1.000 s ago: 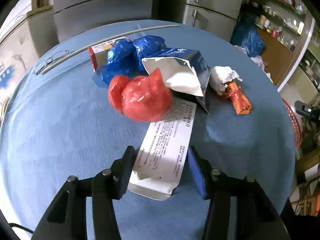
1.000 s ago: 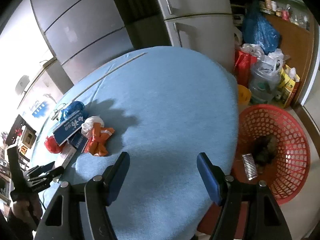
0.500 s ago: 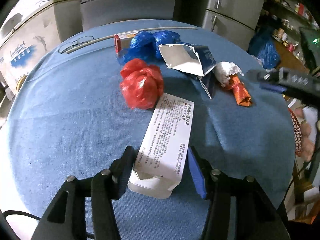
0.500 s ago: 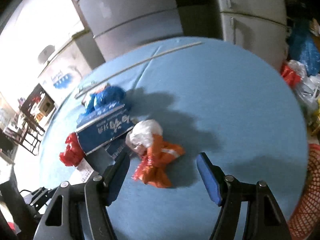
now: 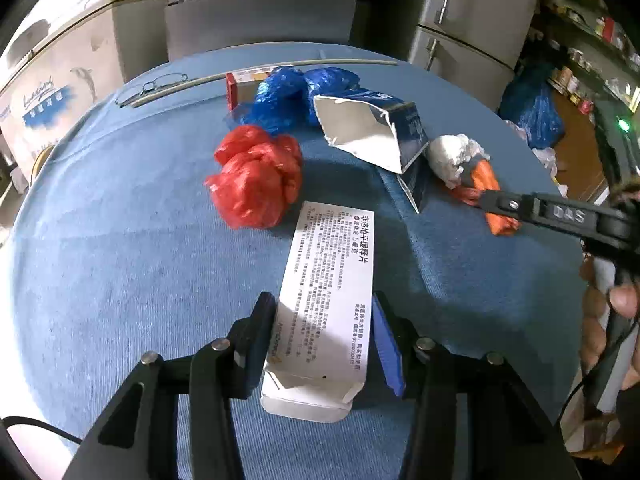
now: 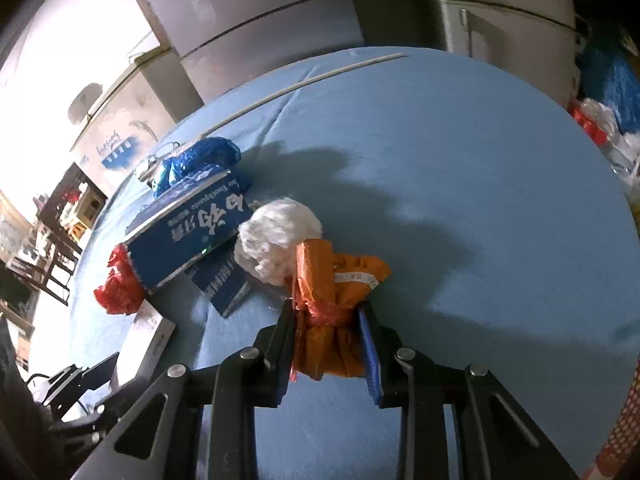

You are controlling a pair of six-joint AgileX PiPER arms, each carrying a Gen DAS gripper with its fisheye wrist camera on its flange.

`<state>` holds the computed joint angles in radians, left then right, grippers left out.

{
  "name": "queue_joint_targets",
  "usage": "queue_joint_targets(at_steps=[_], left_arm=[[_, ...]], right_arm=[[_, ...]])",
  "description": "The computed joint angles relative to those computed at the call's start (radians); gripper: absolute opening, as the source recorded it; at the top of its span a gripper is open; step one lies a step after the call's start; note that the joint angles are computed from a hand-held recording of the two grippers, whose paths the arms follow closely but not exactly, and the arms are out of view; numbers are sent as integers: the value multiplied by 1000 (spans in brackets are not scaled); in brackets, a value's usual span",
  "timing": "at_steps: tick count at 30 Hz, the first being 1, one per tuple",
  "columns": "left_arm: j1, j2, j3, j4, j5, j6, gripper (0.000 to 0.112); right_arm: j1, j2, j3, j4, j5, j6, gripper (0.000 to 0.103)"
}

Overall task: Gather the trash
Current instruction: 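Grasp the white medicine box with the left tool while the right tool grasps the orange bag, then lift the orange bag with the right tool and carry it toward the red basket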

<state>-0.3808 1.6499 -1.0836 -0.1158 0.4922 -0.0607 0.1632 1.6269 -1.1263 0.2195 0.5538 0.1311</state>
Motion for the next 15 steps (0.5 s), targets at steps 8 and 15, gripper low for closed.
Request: queue_joint_targets(at_steps=[8,15], left_arm=[[-29,-70,23,20,9,-44,49],[-100,-129,24,83,30,-113,49]], right_arm=[[-69,-163,123,111,3,-72,32],[-118,-240,181,230,13,-169,32]])
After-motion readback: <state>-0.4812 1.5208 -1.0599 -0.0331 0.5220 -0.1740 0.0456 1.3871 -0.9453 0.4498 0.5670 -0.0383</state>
